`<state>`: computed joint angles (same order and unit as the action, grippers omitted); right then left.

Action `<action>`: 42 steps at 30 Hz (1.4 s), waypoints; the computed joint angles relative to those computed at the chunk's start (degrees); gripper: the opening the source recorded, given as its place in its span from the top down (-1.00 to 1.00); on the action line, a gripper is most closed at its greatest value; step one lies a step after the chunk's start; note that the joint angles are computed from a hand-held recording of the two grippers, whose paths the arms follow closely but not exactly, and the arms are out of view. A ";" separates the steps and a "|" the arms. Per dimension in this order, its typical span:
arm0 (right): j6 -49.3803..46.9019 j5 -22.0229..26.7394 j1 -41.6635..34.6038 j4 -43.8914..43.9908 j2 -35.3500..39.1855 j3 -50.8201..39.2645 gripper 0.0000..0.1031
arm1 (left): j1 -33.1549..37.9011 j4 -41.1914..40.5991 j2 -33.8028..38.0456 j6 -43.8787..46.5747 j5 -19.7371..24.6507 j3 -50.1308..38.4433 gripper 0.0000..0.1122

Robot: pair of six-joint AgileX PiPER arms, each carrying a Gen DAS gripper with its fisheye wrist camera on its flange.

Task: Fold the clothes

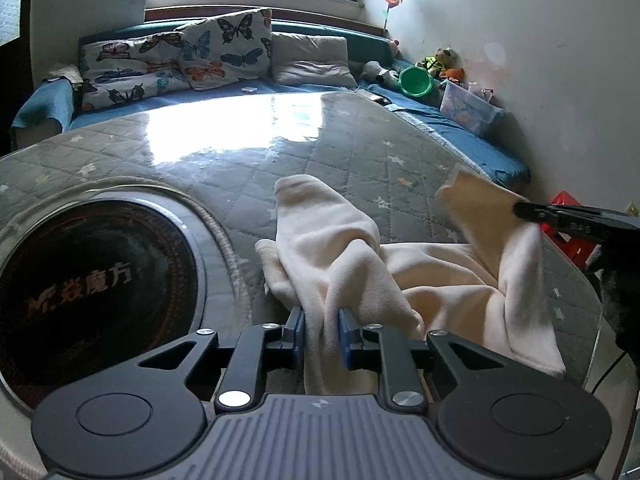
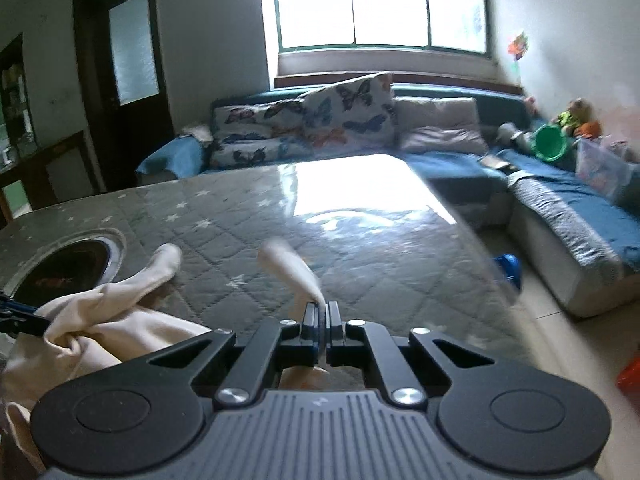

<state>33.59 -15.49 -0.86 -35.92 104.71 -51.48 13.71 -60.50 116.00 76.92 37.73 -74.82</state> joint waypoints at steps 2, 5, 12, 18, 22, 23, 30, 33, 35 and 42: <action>-7.18 -0.23 -0.56 6.94 -2.35 2.84 0.95 | 0.85 -0.77 -1.03 1.28 0.06 1.36 0.75; -12.54 -0.46 -1.74 11.85 -5.79 6.73 0.95 | 2.65 -2.18 -2.79 3.46 0.35 3.54 0.77; -28.55 1.59 -2.84 27.15 -10.54 13.65 0.95 | 5.80 -1.27 -3.28 3.42 2.36 4.51 0.82; -25.69 6.22 -3.63 23.71 -10.68 14.48 0.83 | 3.95 -0.42 -0.53 0.29 3.22 1.25 0.21; -23.03 7.16 -4.15 21.54 -12.98 15.62 0.73 | 1.43 1.35 2.31 -3.93 1.97 -2.15 0.10; -21.22 7.43 -4.48 19.77 -13.95 16.05 0.68 | 1.40 2.02 3.55 -5.64 3.10 -3.67 0.10; -13.60 5.95 -5.29 10.98 -18.22 17.31 0.67 | 2.04 -1.90 5.52 -1.67 5.11 -3.82 0.66; -6.97 5.06 -3.67 3.43 -16.57 15.19 0.67 | 3.62 -5.85 2.31 3.01 5.07 0.11 0.69; -4.14 4.65 -1.86 0.29 -14.36 13.31 0.67 | 4.36 -8.08 0.00 5.58 4.34 2.83 0.70; -0.14 3.93 4.11 -4.63 -7.35 7.42 0.67 | 7.25 -12.24 -8.77 13.08 -2.19 14.94 0.67</action>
<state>33.46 -11.56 3.25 -40.54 97.36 -44.06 20.95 -72.74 107.23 90.00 35.55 -59.88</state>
